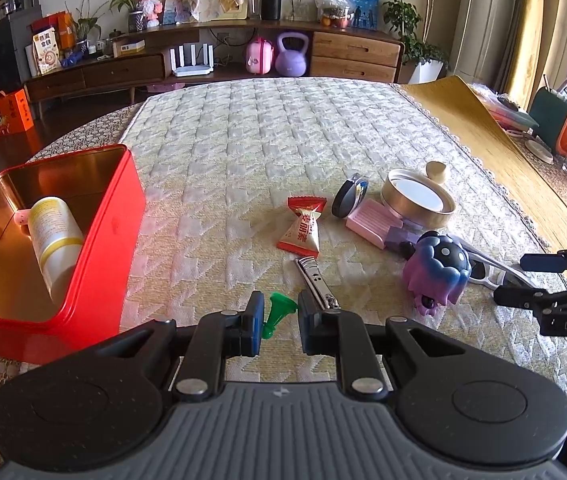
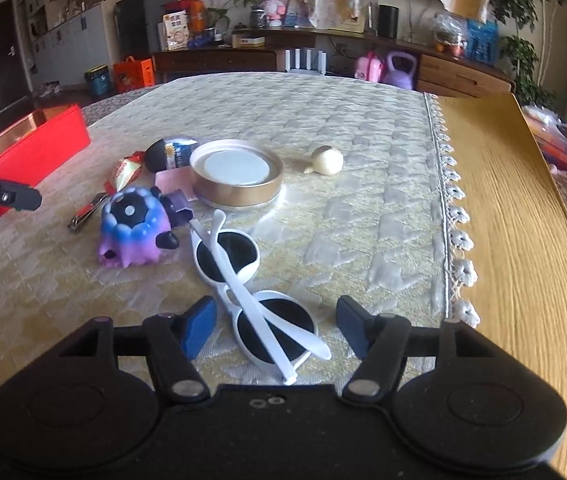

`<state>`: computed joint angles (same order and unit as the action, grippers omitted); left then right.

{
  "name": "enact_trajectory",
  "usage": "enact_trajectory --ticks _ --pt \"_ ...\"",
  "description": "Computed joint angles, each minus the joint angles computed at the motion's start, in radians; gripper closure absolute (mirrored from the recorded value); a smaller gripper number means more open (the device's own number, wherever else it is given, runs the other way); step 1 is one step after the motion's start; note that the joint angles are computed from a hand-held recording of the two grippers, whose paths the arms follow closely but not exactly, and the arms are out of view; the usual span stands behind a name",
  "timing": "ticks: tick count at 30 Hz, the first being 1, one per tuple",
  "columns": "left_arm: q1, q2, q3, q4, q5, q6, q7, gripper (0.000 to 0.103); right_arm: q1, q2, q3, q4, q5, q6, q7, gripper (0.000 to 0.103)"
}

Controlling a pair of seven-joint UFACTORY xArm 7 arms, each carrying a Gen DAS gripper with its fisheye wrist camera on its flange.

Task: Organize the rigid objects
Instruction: 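Grasp the white sunglasses with the right tool while the left tool holds the green piece, then carry the sunglasses and the green piece with both tools over the red box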

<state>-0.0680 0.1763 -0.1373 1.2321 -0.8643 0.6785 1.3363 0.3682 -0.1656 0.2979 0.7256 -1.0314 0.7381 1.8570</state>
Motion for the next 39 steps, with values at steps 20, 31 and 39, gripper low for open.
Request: enact_trajectory --ticks 20,31,39 --pt "0.008 -0.05 0.024 -0.018 -0.05 0.057 0.038 0.086 0.085 -0.016 0.068 0.1 -0.015 0.237 0.117 0.06" --pt "0.045 -0.074 0.07 0.018 -0.088 0.149 0.045 0.086 0.106 0.051 0.052 0.295 -0.04 0.27 -0.015 0.06" --pt "0.098 0.004 0.082 0.16 -0.054 0.194 -0.034 0.086 0.144 0.209 -0.012 0.508 -0.086 0.233 -0.117 0.06"
